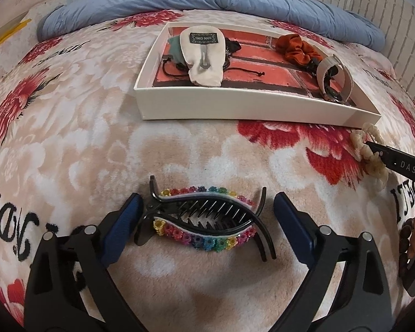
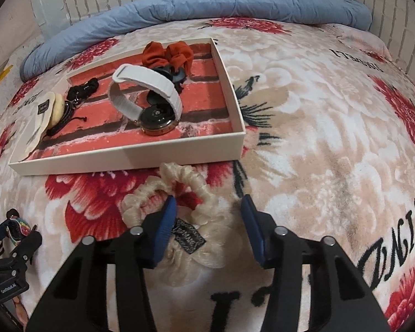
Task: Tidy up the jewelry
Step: 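Grasp the rainbow claw clip with the left tool while the right tool grasps the cream scrunchie, then carry the rainbow claw clip with the left tool while the right tool carries the scrunchie into the tray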
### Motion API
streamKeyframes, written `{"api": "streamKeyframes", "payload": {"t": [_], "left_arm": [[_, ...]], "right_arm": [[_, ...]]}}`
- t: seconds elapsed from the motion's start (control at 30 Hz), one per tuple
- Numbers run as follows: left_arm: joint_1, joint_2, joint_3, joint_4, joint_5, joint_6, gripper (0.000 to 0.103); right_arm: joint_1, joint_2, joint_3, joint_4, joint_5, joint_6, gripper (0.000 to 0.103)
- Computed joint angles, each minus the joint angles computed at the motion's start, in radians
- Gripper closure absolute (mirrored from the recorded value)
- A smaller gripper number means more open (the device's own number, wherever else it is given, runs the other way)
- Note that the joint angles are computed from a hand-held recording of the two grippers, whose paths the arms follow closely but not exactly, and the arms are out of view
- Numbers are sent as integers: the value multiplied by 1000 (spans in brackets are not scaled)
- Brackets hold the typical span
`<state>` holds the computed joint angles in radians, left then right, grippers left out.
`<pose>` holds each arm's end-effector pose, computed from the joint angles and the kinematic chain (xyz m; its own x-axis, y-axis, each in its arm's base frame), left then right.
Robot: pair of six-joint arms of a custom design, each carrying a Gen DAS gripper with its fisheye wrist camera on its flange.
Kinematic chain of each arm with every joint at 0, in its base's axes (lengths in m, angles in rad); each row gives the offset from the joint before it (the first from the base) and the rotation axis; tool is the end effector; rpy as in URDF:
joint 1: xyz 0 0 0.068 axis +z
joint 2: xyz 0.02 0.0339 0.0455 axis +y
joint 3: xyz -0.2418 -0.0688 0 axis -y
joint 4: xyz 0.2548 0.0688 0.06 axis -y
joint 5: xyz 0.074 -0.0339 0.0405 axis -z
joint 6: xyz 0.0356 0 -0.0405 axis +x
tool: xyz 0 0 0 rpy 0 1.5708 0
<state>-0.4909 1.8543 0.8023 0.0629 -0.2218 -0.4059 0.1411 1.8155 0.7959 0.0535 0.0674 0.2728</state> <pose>0.2910 -0.1467 0.0633 -0.8165 -0.0003 -0.5774 0.0336 0.9983 -0.0481 0.3225 0.0434 0.0724 -0.8120 0.1562 -0.5624 0.1208 0.9876 0.0998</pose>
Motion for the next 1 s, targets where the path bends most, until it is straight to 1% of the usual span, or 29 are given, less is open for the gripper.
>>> {"api": "streamKeyframes", "payload": {"t": [0.37, 0.5, 0.73, 1.0], "left_arm": [[4, -19, -21, 13, -5, -10, 20], [4, -21, -22, 14, -10, -13, 24], [4, -30, -32, 19, -10, -14, 26], [5, -34, -39, 30, -7, -15, 27]], "right_arm": [[9, -17, -24, 32, -26, -5, 76], [10, -27, -35, 48, -32, -7, 86], [12, -62, -66, 76, -26, -12, 92], [6, -113, -106, 102, -36, -11, 93]]}}
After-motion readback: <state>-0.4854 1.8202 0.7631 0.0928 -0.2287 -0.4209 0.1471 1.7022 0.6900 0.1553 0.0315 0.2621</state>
